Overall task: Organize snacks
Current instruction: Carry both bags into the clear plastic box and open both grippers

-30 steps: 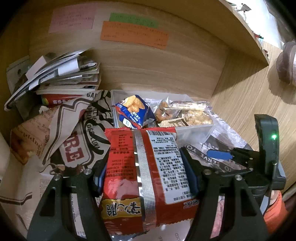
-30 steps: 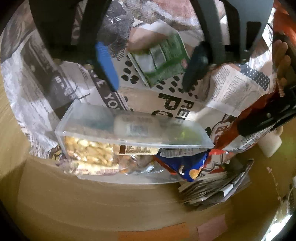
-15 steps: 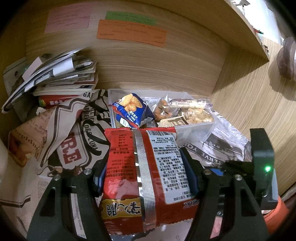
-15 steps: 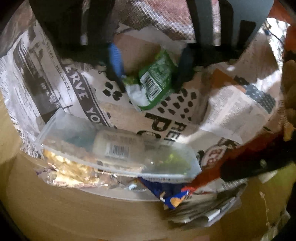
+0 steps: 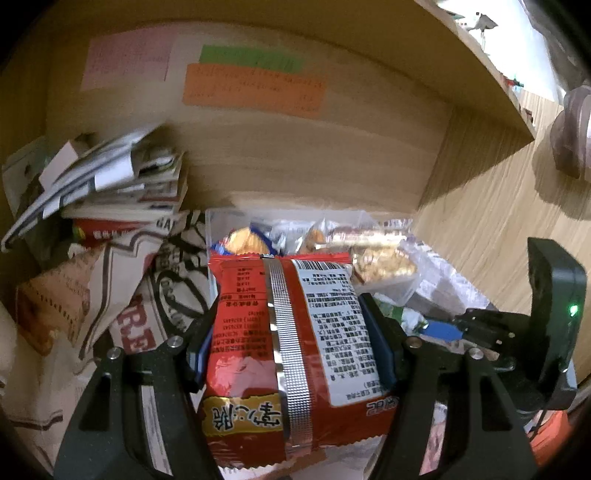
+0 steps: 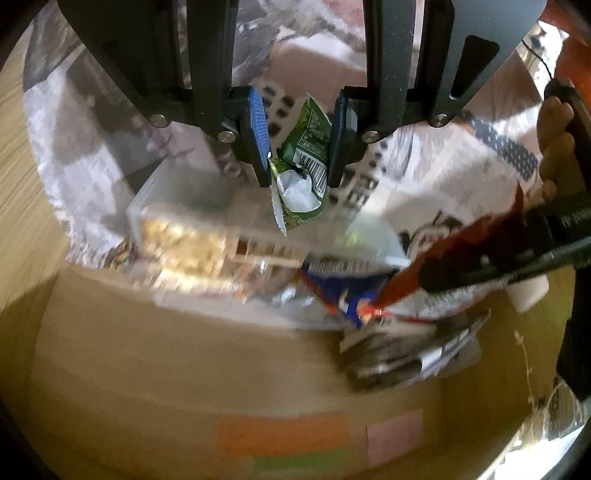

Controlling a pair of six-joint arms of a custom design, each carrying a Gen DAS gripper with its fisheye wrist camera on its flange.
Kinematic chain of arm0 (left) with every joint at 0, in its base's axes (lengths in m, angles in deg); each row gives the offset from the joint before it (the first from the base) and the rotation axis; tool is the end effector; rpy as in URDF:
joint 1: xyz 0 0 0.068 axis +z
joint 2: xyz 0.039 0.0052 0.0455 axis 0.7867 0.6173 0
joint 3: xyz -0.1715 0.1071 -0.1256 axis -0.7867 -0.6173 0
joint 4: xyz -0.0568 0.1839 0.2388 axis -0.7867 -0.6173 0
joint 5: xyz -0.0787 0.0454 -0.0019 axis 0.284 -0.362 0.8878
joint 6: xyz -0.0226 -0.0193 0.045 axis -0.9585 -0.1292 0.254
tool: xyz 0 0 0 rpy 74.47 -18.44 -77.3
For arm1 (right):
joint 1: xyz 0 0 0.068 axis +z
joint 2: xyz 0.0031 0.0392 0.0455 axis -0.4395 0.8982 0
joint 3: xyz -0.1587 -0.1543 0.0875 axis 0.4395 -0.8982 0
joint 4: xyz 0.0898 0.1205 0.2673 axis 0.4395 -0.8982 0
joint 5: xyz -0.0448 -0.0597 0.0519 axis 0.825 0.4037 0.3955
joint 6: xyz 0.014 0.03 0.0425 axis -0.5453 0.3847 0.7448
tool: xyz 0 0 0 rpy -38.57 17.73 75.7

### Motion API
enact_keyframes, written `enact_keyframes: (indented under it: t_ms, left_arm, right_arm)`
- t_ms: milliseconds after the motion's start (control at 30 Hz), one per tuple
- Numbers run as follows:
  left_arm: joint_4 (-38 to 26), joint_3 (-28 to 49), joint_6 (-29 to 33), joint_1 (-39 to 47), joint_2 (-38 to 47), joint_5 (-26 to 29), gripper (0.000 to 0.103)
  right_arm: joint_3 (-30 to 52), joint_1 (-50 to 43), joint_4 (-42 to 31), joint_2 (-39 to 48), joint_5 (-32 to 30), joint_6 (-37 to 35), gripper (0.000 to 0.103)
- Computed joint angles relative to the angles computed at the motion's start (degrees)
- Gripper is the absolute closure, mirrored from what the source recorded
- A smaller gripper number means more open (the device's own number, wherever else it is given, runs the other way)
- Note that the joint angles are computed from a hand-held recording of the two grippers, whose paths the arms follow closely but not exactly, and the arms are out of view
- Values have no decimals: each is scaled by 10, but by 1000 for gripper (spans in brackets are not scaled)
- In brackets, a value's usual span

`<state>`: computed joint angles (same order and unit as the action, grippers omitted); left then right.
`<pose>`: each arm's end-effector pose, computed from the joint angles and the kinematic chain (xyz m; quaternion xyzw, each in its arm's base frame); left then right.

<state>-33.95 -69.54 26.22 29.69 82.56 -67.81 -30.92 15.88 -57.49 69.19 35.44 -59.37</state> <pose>0.2177 -0.0812 0.0988 -0.0400 0.8767 -0.0941 0.4700 0.2567 0.2308 0.0863 -0.2999 0.8714 0.1548 0.3561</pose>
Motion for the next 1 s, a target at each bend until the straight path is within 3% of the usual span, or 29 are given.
enact_keyframes:
  t_ms: [333, 800, 1000]
  left_arm:
    - [43, 78, 21, 31, 102, 24, 35]
    - [75, 247, 57, 58, 326, 42, 35]
    - [80, 290, 59, 67, 376, 53, 35]
  right_arm:
    - [45, -30, 22, -2, 3, -3, 76]
    - [174, -63, 4, 115, -20, -4, 76]
    - [222, -71, -16, 164, -28, -8, 76]
